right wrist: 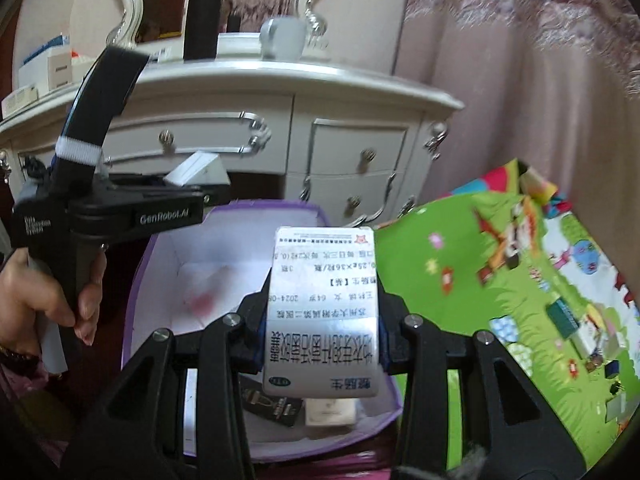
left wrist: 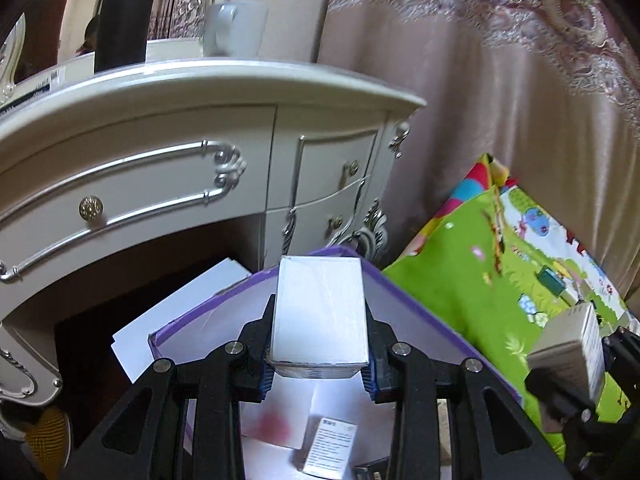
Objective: Organize rigid objects
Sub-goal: 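Carry both boxes over to the purple-rimmed storage box, then lower both boxes into the storage box and open both grippers, then move both grippers back over the boxes on the tablecloth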
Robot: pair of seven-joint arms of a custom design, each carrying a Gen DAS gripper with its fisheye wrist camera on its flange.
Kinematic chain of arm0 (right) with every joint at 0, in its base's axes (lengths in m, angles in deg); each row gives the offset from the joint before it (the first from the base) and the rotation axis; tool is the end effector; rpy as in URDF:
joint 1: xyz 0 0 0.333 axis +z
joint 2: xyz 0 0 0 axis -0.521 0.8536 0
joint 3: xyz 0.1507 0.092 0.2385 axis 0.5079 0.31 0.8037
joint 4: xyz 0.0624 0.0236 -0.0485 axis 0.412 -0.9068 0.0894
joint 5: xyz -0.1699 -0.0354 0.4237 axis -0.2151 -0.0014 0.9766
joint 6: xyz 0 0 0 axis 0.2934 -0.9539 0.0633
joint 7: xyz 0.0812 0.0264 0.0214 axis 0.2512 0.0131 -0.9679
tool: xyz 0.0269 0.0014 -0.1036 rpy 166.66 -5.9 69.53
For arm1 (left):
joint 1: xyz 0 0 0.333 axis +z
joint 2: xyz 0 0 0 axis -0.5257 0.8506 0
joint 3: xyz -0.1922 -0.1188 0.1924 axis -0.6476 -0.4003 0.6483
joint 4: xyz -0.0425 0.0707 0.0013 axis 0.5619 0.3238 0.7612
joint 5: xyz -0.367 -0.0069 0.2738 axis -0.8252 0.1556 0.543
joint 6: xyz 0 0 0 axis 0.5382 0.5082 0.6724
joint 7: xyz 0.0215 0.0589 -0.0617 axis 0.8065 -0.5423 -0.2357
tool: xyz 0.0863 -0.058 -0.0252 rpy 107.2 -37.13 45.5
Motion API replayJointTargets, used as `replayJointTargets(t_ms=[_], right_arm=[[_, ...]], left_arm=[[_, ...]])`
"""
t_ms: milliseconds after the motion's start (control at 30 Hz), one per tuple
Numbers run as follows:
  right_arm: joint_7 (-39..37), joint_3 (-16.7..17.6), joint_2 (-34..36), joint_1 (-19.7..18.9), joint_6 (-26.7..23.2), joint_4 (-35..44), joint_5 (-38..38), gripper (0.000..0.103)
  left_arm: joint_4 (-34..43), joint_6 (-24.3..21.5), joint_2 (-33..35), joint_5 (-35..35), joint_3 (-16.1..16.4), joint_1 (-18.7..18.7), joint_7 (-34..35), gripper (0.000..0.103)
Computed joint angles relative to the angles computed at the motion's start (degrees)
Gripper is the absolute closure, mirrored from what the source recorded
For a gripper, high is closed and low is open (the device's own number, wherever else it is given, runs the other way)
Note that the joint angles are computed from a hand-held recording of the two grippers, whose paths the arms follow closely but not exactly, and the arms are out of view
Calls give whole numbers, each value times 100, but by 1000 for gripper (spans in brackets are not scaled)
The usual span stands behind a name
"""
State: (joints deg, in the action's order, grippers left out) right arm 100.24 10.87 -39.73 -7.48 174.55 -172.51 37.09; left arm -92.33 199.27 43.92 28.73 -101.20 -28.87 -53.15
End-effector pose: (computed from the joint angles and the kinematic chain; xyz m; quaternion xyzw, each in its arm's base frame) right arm 0.5784 0.2392 0.4686 -0.7974 0.3844 -0.2751 0.3751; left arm 0.5949 -0.1473 0.4548 -0.6948 0.5701 -0.3427 0.2735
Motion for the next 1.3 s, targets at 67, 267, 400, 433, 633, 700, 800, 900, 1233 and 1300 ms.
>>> replayJointTargets(t_ms=[67, 267, 400, 433, 633, 700, 800, 900, 1233, 1300], right_arm=[[-118, 1, 94, 17, -149, 95, 141, 59], [-538, 214, 213, -191, -736, 252, 659, 36], [-1089, 117, -135, -186, -754, -5, 1633, 29], [-1098, 53, -240, -185, -699, -96, 1703, 28], [-20, -242, -749, -479, -199, -735, 935, 18], [778, -183, -932, -898, -113, -1036, 341, 16], [2172, 234, -1206, -1919, -28, -1508, -757, 16], [2889, 220, -1519, -2487, -84, -1958, -1165, 16], [4486, 198, -1788, -4395, -726, -2299, -2752, 15], [4356, -180, -1501, -4228, -903, -2013, -2762, 15]], left_arm=[[80, -138, 119, -332, 59, -94, 404, 68], [596, -1503, 465, -376, 177, -393, 433, 11], [579, -1527, 442, -225, 279, -546, 351, 11], [593, -1547, 439, -156, 277, -579, 342, 11], [813, -1322, 559, -198, 215, -800, 589, 11], [970, -1330, 671, -356, 177, -930, 874, 11], [1312, -1373, 976, -1068, 70, -1186, 1703, 11], [1896, -1628, 1506, -2937, -268, -1355, 3539, 11], [5300, -2765, 4189, -3025, -111, -3053, 5526, 11], [5937, -2812, 4658, -3096, -17, -3297, 5631, 11]])
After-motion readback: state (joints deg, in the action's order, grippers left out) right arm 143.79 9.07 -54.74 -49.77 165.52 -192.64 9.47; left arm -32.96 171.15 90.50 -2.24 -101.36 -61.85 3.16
